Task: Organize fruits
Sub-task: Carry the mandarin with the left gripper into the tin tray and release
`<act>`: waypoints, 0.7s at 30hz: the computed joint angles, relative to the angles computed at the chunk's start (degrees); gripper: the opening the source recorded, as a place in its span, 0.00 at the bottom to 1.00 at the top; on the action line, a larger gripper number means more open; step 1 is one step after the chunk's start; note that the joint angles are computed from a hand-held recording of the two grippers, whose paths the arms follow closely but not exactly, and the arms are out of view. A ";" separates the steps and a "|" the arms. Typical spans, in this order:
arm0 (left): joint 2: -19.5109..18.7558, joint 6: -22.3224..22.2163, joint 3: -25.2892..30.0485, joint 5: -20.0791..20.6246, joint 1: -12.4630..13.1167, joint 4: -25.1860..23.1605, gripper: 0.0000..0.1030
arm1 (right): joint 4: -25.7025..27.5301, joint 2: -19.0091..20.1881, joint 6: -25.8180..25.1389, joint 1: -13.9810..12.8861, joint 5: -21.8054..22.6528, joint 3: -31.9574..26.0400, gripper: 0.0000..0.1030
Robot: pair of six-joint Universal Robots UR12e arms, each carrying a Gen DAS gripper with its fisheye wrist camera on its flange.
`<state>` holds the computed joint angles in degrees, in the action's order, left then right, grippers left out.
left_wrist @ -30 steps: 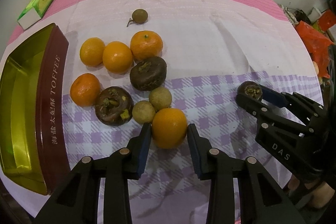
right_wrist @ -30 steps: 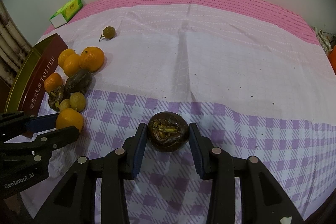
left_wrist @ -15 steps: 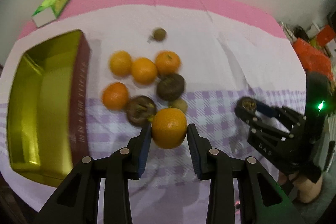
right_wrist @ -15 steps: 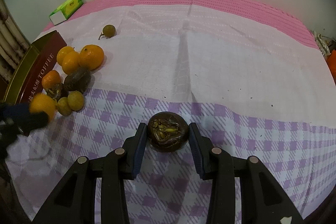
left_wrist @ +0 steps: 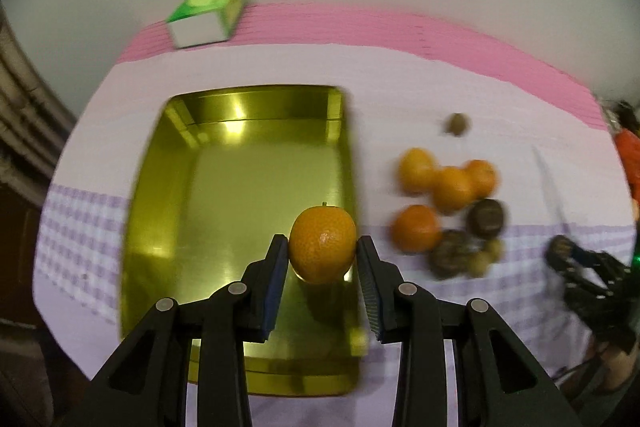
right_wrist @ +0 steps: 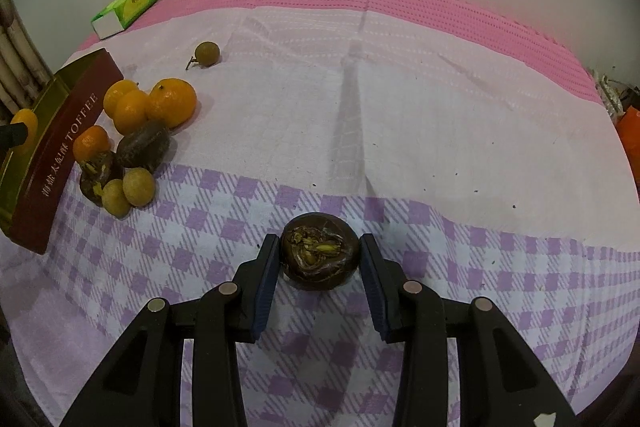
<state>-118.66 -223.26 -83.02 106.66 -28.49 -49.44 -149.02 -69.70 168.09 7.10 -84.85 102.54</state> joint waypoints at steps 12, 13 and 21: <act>2.65 -0.09 -5.94 -0.81 2.80 -2.74 0.35 | 0.00 0.17 0.21 0.29 -0.90 -0.25 0.36; 2.58 -0.04 -5.89 -0.98 2.85 -2.96 0.35 | 0.02 0.18 0.27 0.33 -0.97 -0.26 0.36; 2.57 0.75 -6.57 -0.92 3.34 -4.24 0.35 | -0.04 0.23 0.83 0.44 -1.35 -0.30 0.36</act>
